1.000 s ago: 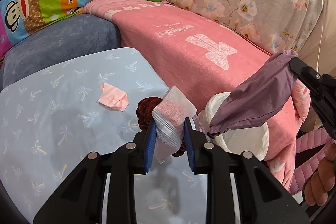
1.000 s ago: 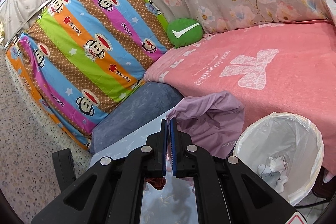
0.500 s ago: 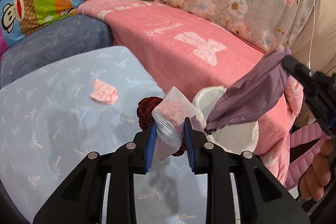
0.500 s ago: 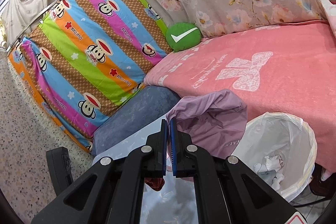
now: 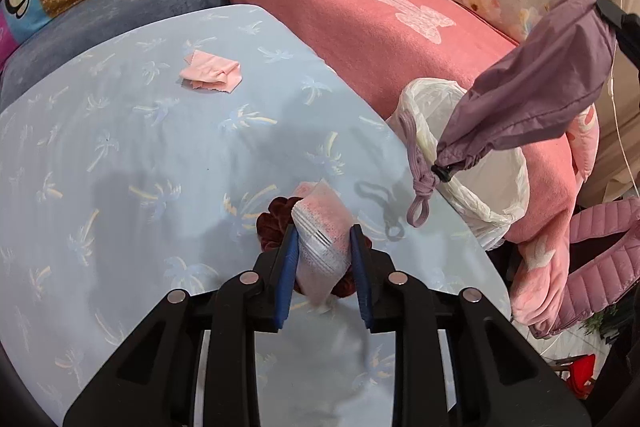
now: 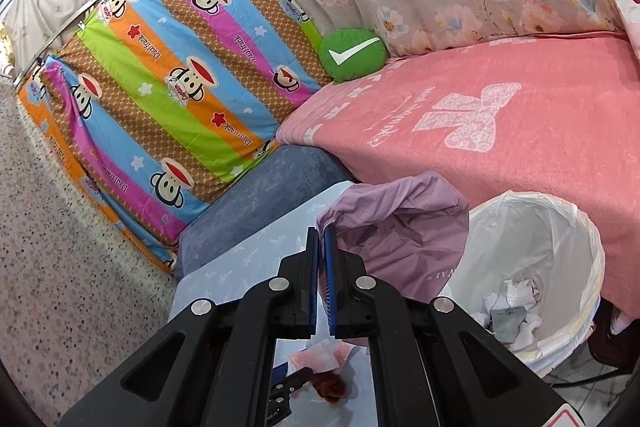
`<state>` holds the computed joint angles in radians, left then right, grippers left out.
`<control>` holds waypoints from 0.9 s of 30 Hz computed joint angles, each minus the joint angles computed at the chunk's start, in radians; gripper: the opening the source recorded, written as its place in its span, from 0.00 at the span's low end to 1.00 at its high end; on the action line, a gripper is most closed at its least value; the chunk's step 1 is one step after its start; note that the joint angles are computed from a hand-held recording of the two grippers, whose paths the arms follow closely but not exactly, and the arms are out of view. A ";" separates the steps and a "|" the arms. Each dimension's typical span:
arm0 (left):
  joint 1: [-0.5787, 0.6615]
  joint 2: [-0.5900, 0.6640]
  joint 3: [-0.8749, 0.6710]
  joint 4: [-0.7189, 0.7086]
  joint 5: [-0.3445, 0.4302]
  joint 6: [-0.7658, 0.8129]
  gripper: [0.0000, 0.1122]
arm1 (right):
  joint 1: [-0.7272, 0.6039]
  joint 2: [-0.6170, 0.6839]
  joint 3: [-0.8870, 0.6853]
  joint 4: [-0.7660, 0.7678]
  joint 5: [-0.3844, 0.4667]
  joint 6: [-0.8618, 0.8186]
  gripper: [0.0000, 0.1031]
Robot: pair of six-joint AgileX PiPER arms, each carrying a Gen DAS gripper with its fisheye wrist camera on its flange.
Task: Organize soft objects
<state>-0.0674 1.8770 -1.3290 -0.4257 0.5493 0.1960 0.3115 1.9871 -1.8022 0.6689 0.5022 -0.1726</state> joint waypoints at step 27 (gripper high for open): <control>-0.071 -0.002 -0.213 0.082 0.023 -0.069 0.04 | -0.042 -0.048 0.069 0.096 -0.030 -0.117 0.05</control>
<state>-0.1386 1.8751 -1.5418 -0.3433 0.5722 0.1267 0.2693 1.9391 -1.7332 0.7647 0.4722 -0.2897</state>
